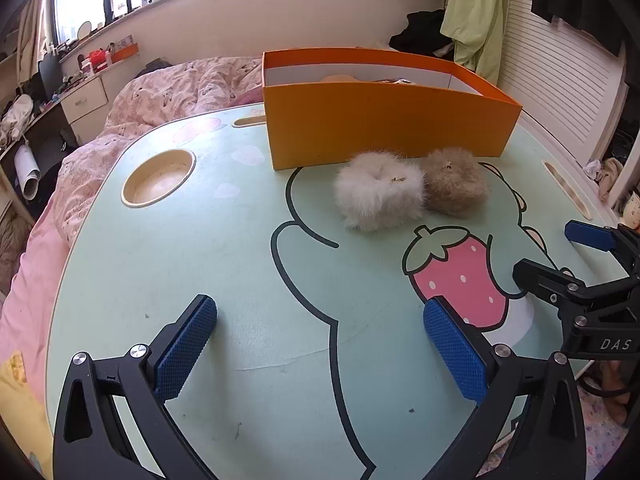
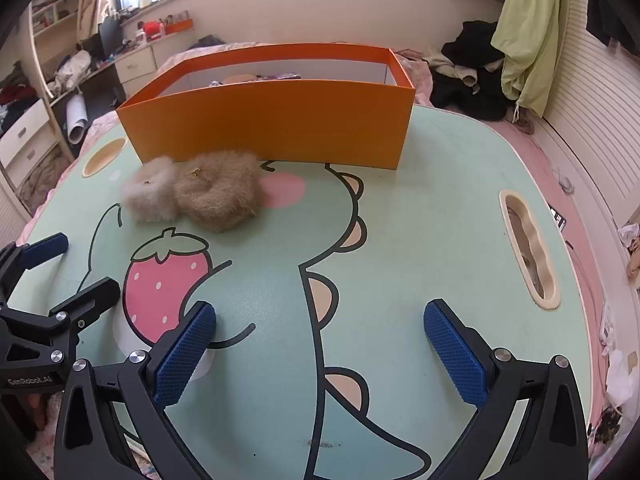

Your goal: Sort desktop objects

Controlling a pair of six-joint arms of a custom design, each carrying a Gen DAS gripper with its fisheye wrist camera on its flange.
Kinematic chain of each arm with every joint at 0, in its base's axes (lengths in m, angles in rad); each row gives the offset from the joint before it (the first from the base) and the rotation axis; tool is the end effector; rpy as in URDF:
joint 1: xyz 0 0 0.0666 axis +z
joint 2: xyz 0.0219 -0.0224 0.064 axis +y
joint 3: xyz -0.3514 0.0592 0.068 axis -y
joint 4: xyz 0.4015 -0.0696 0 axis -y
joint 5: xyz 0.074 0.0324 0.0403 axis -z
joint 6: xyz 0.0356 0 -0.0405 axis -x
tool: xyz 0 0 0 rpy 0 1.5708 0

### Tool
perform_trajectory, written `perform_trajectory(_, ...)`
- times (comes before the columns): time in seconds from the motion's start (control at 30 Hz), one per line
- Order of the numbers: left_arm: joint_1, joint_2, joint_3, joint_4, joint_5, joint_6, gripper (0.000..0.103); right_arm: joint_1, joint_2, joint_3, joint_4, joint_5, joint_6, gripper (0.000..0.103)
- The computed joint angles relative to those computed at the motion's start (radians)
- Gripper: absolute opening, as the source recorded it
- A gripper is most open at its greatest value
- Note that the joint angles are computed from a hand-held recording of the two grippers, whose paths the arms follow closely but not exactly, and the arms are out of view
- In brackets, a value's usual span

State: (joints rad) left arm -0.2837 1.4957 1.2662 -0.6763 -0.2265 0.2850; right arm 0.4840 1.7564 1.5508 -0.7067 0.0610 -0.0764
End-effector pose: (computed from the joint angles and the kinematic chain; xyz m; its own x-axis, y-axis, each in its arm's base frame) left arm 0.5025 -0.1386 0.3091 -0.7643 -0.0625 -0.6418 -0.0783 0.9969 -0.0039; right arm 0.5442 0.2832 0.2947 -0.7310 -0.2982 -0.6138 -0.3767 0.9263 -0.0014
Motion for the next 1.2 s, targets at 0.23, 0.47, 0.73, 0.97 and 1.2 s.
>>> perform_trajectory(0.23, -0.002, 0.000, 0.000, -0.001, -0.002, 0.002, 0.103, 0.001, 0.000, -0.002, 0.004, -0.002, 0.003, 0.103)
perform_trajectory(0.47, -0.001, 0.002, 0.005, -0.001, 0.002, -0.003, 0.103, 0.002, -0.001, -0.003, 0.005, -0.002, 0.004, 0.103)
perform_trajectory(0.73, -0.003, 0.022, 0.042, -0.040, 0.020, -0.013, 0.103, 0.003, -0.002, -0.003, 0.005, -0.004, 0.004, 0.103)
perform_trajectory(0.97, 0.007, 0.053, 0.109, -0.021, 0.055, -0.031, 0.103, 0.003, -0.004, -0.005, 0.005, -0.005, 0.004, 0.103)
perform_trajectory(1.2, 0.035, 0.123, 0.202, -0.042, 0.106, 0.027, 0.103, 0.004, -0.007, -0.006, 0.007, -0.007, 0.005, 0.103)
